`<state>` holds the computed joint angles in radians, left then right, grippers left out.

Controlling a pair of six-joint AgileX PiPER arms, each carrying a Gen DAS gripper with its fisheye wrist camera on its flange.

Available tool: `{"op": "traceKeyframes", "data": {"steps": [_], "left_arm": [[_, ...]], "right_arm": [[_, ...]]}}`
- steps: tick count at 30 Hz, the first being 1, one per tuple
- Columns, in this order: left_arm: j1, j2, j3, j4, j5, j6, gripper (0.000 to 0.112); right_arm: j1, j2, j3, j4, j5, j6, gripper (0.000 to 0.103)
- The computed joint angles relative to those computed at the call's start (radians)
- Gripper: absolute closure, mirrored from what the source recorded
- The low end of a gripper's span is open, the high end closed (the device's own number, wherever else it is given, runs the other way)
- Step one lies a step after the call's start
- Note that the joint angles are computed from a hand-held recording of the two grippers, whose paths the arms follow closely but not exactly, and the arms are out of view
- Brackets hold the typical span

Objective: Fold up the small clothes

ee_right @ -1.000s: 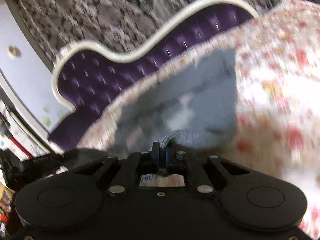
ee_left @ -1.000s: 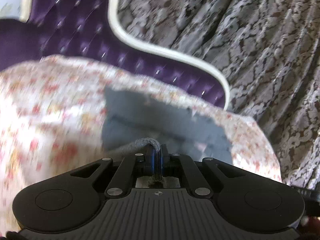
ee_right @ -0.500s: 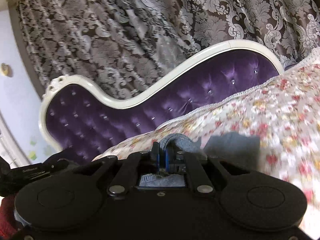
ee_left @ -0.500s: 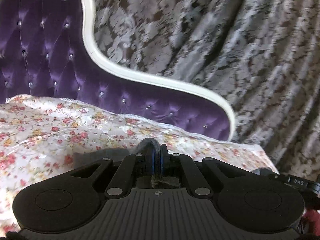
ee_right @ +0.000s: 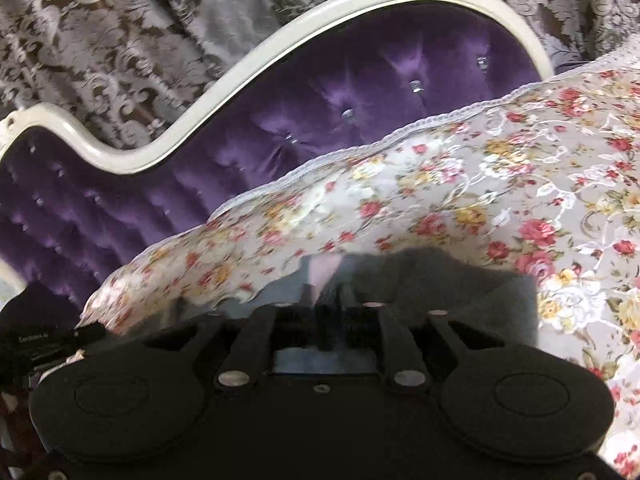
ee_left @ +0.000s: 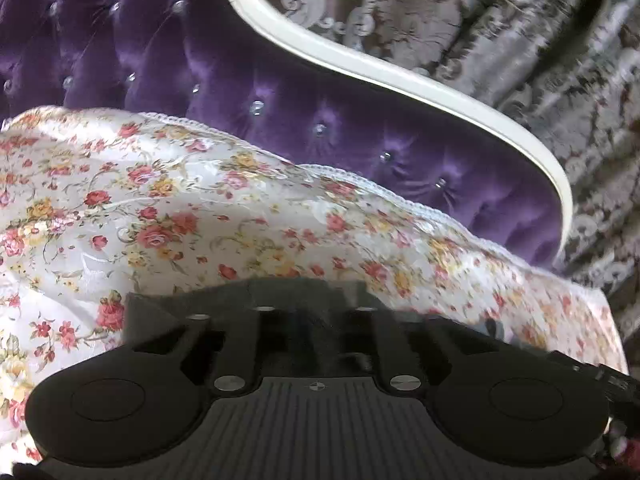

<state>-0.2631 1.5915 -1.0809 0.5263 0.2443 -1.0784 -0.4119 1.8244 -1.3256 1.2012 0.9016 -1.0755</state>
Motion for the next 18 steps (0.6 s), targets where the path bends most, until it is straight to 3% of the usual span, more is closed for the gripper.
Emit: {"op": "traceKeyframes", "data": {"steps": [1,2,6,11,14,17,18], "left_arm": [[0.005,-0.002,-0.009,0.017,0.008,-0.025,0.078],[0.004,-0.016,-0.008,0.074,0.017,-0.081,0.078],[-0.034,-0.095,0.021,0.246,0.071,-0.182,0.066],[-0.179,-0.157,0.079,0.325,0.154,-0.139,0.059],[-0.275,-0.112,0.094,0.449,0.214,-0.175,0.059],[-0.31,-0.03,0.073,0.483,0.287,-0.163,0.059],[-0.309,-0.012,0.068,0.48,0.32,-0.16,0.057]], "right_arm": [[-0.007,-0.001,0.0,0.015,-0.001,-0.003,0.035],[-0.02,-0.012,0.01,0.035,0.002,-0.021,0.034],[-0.057,-0.083,0.045,0.012,0.028,-0.066,0.034],[-0.018,-0.189,0.152,-0.037,0.011,-0.221,0.034],[0.041,-0.241,0.238,-0.052,-0.052,-0.335,0.034],[0.117,-0.25,0.284,-0.087,-0.166,-0.372,0.035],[0.144,-0.247,0.3,-0.077,-0.243,-0.366,0.035]]}}
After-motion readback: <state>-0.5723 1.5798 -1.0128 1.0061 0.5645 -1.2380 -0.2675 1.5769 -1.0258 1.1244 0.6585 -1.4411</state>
